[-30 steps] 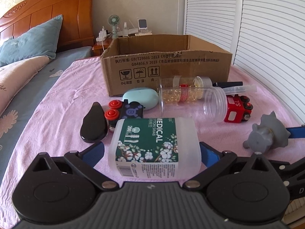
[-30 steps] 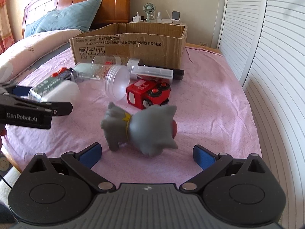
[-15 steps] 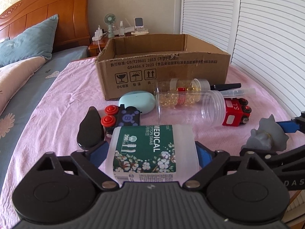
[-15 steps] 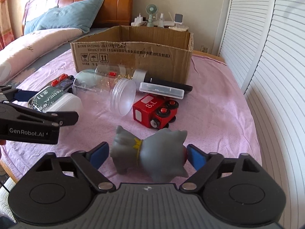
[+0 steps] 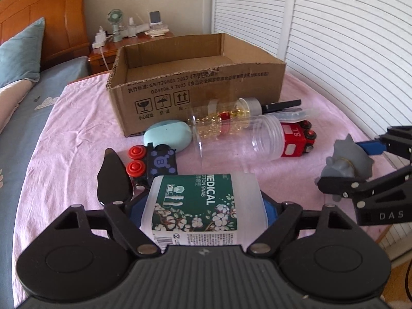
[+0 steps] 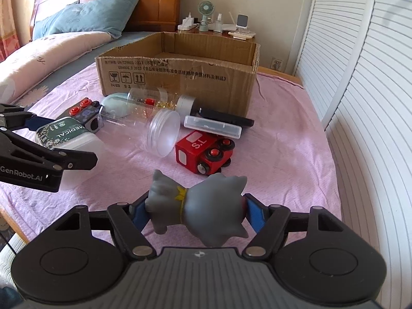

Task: Organize rigid objects
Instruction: 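Carry tub and cat into the cardboard box and open both grippers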

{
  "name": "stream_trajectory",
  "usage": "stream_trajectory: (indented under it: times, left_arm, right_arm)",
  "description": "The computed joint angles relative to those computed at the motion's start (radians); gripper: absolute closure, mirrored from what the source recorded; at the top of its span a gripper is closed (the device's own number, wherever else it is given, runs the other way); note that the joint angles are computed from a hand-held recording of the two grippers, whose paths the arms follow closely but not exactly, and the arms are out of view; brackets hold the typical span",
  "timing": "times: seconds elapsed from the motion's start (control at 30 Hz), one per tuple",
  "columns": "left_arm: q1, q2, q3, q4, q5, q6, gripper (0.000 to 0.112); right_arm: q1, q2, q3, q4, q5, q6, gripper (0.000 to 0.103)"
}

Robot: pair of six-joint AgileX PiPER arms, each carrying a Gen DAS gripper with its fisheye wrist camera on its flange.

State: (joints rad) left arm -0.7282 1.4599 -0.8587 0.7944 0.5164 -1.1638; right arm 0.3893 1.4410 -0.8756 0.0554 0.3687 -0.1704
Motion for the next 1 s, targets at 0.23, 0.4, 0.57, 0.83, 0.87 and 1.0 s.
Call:
stream_trajectory:
  times: [0.23, 0.4, 0.57, 0.83, 0.87, 1.0]
  left_arm:
    - [0.091, -0.061, -0.08, -0.333, 0.022, 0.421, 0.03]
    - [0.154, -0.038, -0.211, -0.422, 0.074, 0.595, 0.03]
    - [0.243, 0.057, -0.399, -0.525, 0.101, 0.774, 0.03]
    - [0.349, 0.369, -0.831, -0.598, 0.229, 0.945, 0.03]
    - [0.358, 0.41, -0.886, -0.603, 0.249, 0.955, 0.03]
    - [0.381, 0.568, -1.101, -0.579, 0.322, 0.962, 0.03]
  right_arm:
    - [-0.04, -0.021, -0.079, 0.129, 0.097, -0.18, 0.026]
    - [-0.068, -0.001, -0.179, 0.222, 0.158, -0.287, 0.026]
    - [-0.086, 0.051, -0.301, 0.272, 0.195, -0.346, 0.026]
    - [-0.09, 0.172, -0.491, 0.272, 0.219, -0.368, 0.026]
    - [-0.09, 0.192, -0.511, 0.269, 0.219, -0.363, 0.026]
    - [-0.095, 0.256, -0.586, 0.26, 0.236, -0.356, 0.026]
